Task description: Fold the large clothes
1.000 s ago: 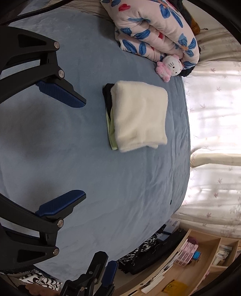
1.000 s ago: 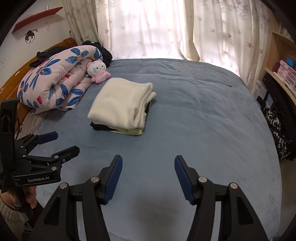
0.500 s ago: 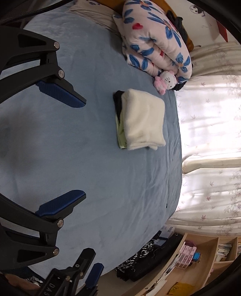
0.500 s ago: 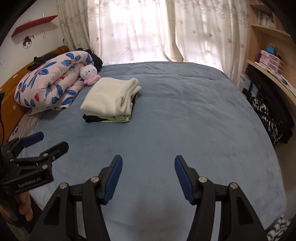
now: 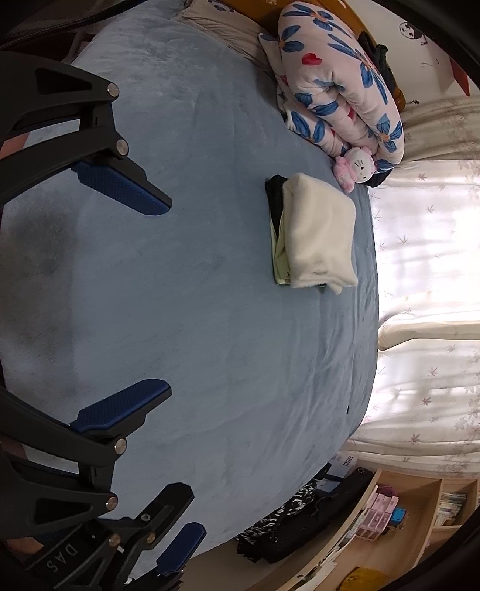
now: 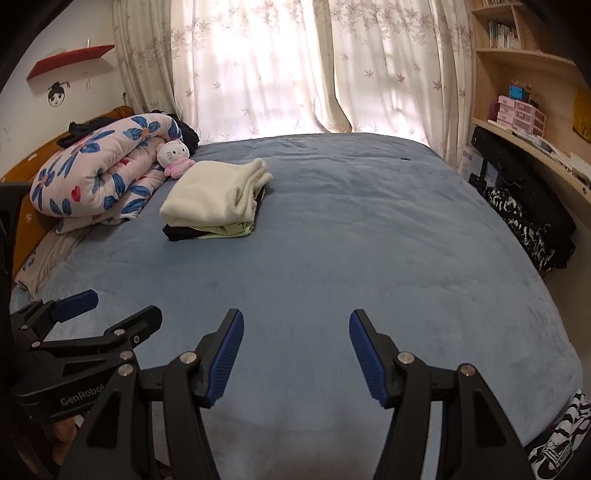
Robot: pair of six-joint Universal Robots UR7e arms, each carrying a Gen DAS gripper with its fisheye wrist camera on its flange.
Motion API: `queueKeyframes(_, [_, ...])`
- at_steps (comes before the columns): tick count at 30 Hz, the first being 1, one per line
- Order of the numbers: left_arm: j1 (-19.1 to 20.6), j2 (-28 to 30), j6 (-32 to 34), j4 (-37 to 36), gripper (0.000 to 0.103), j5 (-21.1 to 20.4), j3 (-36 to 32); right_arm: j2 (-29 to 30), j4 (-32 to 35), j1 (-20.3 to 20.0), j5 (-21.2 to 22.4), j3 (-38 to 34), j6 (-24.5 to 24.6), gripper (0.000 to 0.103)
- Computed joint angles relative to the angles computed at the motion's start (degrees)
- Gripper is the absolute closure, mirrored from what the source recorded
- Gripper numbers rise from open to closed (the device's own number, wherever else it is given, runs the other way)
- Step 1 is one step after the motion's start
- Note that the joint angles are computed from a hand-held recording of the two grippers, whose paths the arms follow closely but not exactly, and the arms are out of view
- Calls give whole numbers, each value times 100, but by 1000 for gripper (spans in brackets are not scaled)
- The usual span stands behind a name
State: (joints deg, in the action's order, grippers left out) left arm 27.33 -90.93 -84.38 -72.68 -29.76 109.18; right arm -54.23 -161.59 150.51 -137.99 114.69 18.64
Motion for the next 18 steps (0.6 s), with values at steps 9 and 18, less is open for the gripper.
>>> queueKeyframes(9, [-50, 9, -8, -68, 13, -139, 71, -74, -44, 3, 12, 150, 63, 43])
queueKeyframes(18, [-86, 19, -197, 93, 13, -129, 67, -73, -53, 18, -17, 170, 98, 43])
